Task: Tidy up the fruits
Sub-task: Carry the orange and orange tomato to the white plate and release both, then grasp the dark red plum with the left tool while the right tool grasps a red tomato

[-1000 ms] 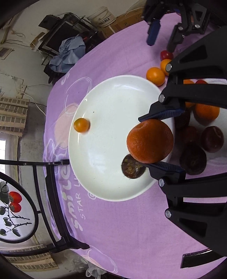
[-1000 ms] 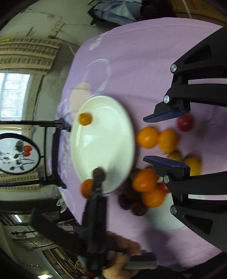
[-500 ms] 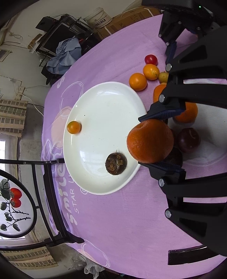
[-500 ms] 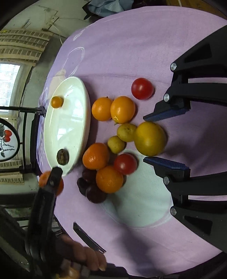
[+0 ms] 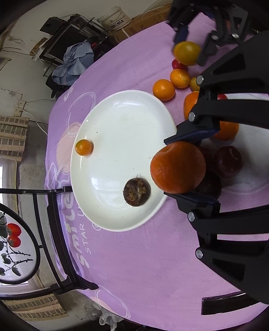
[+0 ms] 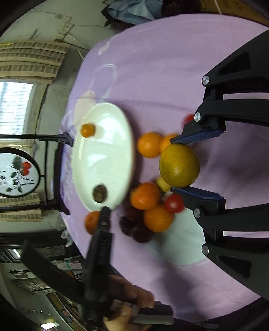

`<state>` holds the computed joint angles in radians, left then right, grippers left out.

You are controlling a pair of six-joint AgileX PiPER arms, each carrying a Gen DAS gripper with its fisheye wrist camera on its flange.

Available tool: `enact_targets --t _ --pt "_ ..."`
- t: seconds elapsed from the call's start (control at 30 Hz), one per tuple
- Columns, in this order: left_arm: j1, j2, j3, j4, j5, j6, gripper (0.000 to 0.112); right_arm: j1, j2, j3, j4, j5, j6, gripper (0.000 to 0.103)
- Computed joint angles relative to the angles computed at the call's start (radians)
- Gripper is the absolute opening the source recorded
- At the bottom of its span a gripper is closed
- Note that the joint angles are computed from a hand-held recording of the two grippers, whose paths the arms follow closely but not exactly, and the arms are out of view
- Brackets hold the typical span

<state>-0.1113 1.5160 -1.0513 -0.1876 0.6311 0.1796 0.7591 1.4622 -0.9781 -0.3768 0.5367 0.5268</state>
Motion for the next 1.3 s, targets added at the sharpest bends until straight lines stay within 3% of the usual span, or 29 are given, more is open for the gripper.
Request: enact_targets --t 0.17,0.37,0.4,0.43,0.47,0.5,0.57,0.83,1.1,1.3 --pt "-0.032 0.131 -0.135 0.018 0.024 -0.045 0.042 -0.085 0.191 -0.216 0.117 -0.012 -0.184 0.041" --pt "-0.038 0.299 -0.329 0.108 0.050 -0.155 0.042 -0.130 0.392 -0.427 0.172 0.062 -0.257 0.042" --pt "-0.035 0.318 -0.358 0.117 0.059 -0.172 0.045 -0.145 0.408 -0.442 0.185 0.058 -0.248 0.043" --pt "-0.032 0.321 -0.368 0.135 0.049 -0.204 0.063 -0.154 0.407 -0.440 0.193 0.051 -0.234 0.050" --pt "-0.032 0.312 -0.362 0.155 0.032 -0.235 0.071 -0.163 0.391 -0.415 0.198 0.022 -0.214 0.054" --pt "-0.031 0.284 -0.331 0.181 -0.012 -0.275 0.080 -0.168 0.371 -0.389 0.209 0.002 -0.214 0.054" --pt "-0.021 0.239 -0.293 0.166 -0.039 -0.253 0.080 -0.172 0.322 -0.331 0.209 -0.024 -0.205 0.055" --pt "0.010 0.022 -0.061 0.203 -0.053 -0.261 0.089 -0.134 0.093 -0.065 0.115 -0.061 -0.088 0.064" --pt "0.030 -0.242 0.267 0.231 -0.131 -0.283 0.094 -0.050 -0.101 0.165 -0.081 -0.028 0.186 0.064" --pt "0.089 -0.353 0.418 0.094 -0.136 -0.137 0.094 -0.009 -0.115 0.244 -0.104 0.005 0.257 0.064"
